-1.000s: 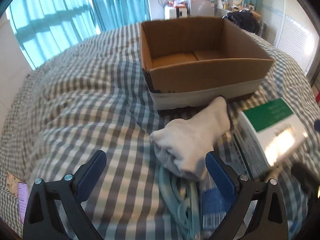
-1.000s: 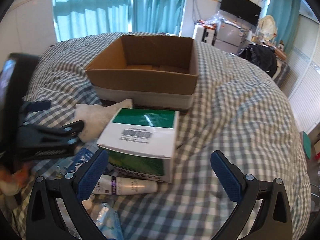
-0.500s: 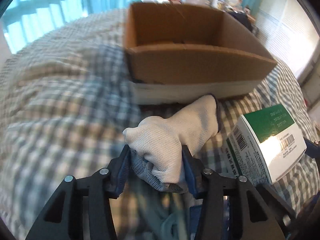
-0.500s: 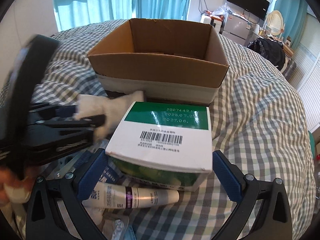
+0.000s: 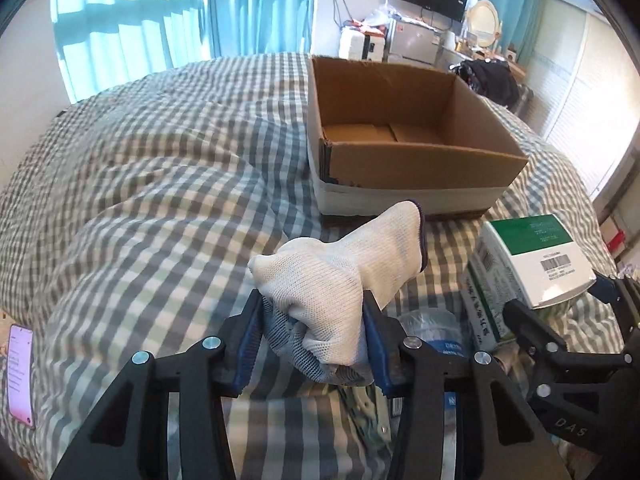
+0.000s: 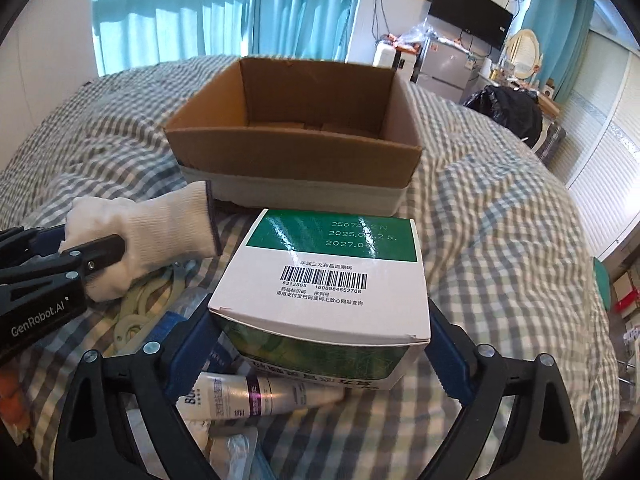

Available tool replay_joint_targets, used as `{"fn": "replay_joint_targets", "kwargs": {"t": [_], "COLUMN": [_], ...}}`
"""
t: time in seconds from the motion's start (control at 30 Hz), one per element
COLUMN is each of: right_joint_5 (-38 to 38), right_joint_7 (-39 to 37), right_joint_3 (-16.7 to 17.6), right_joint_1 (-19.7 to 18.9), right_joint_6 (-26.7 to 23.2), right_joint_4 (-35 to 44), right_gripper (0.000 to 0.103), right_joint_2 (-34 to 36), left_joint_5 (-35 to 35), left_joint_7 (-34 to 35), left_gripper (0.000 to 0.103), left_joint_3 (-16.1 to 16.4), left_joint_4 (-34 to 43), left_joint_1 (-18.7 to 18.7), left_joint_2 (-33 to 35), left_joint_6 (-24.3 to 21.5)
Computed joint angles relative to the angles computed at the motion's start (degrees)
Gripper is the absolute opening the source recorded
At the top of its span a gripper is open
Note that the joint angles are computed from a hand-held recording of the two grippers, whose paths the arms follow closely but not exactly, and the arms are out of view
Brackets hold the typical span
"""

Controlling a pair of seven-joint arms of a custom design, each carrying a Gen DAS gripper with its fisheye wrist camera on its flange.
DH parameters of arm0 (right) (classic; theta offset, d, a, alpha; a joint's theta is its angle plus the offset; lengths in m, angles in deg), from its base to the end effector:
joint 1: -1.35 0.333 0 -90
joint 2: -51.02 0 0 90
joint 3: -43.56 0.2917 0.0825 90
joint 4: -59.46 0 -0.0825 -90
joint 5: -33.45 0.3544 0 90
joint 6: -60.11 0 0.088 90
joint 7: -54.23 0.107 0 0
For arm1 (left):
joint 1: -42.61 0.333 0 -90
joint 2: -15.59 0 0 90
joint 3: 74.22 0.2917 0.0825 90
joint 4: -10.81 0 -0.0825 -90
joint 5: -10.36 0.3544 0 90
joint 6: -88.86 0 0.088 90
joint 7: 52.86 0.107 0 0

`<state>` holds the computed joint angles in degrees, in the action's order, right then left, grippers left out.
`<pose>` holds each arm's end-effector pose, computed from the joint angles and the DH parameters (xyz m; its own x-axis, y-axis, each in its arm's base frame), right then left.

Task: Organize objects
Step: 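Carry sock and medicine box into the cardboard box and open both tools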

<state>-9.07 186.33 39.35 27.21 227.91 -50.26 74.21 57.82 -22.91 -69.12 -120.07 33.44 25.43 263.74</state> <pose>0.5667 0.2752 0.3375 0.2846 -0.9486 0.1385 -0.7242 -0.3074 -0.6172 0.5271 -0.0958 0.3286 0.1448 -0.9875 0.0620 -0.7954 -0.1535 -0.5863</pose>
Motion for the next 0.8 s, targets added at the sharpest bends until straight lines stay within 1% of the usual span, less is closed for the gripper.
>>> {"fn": "replay_joint_targets", "kwargs": {"t": [0.1, 0.2, 0.27, 0.3, 0.37, 0.4, 0.43, 0.47, 0.53, 0.6, 0.73, 0.8], "right_joint_5": [-2.9, -7.2, -9.7, -11.5, -15.3, -17.4, -17.9, -17.9, -13.8, -11.3, -11.2, -6.5], "right_joint_7": [2.9, 6.4, 8.5, 10.1, 13.1, 14.6, 14.8, 14.4, 10.1, 6.1, 3.5, -1.5], "right_joint_3": [-1.5, -2.3, -1.9, -1.8, -1.5, -1.4, -0.7, 0.0, 2.3, 3.9, 4.8, 5.8], "right_joint_1": [1.1, 1.6, 1.0, 1.0, 0.5, 0.2, -0.4, -1.1, -3.7, -5.1, -6.1, -7.2], "right_joint_6": [1.3, 2.3, 2.7, 2.7, 2.6, 2.7, 2.7, 3.2, 5.0, 5.1, 4.4, 5.3], "right_joint_4": [-2.8, -5.3, -6.5, -7.2, -8.1, -8.6, -8.7, -8.9, -9.2, -8.3, -4.3, -2.0], "right_gripper": [0.094, 0.094, 0.094, 0.094, 0.094, 0.094, 0.094, 0.094, 0.094, 0.094, 0.094, 0.094], "right_joint_2": [-3.2, -6.5, -8.6, -9.8, -12.0, -13.4, -14.1, -14.8, -15.9, -16.8, -17.0, -15.9], "left_joint_5": [5.9, 10.4, 13.6, 14.5, 14.3, 13.5, 12.4, 11.9, 10.7, 12.1, 6.1, 7.2], "left_joint_7": [-5.8, -9.8, -12.4, -12.9, -11.5, -10.4, -9.1, -8.8, -7.4, -8.0, -1.1, -0.9], "left_gripper": [0.047, 0.047, 0.047, 0.047, 0.047, 0.047, 0.047, 0.047, 0.047, 0.046, 0.047, 0.046], "left_joint_3": [1.4, 0.3, -0.8, -1.5, -3.0, -3.8, -4.4, -5.1, -6.5, -8.3, -10.1, -11.7], "left_joint_4": [-1.5, -3.6, -4.2, -4.3, -4.9, -5.2, -5.5, -5.8, -5.6, -4.5, -2.0, 1.0], "left_joint_1": [-0.7, 0.8, 1.9, 2.4, 3.7, 4.3, 4.9, 5.5, 6.7, 8.1, 9.6, 11.3], "left_joint_2": [-2.5, -6.1, -7.9, -8.7, -10.2, -10.9, -11.7, -12.5, -13.8, -15.0, -15.7, -14.9], "left_joint_6": [0.6, 1.0, 1.0, 1.0, 1.0, 1.2, 1.6, 1.9, 2.0, 0.8, 0.3, -1.6]}}
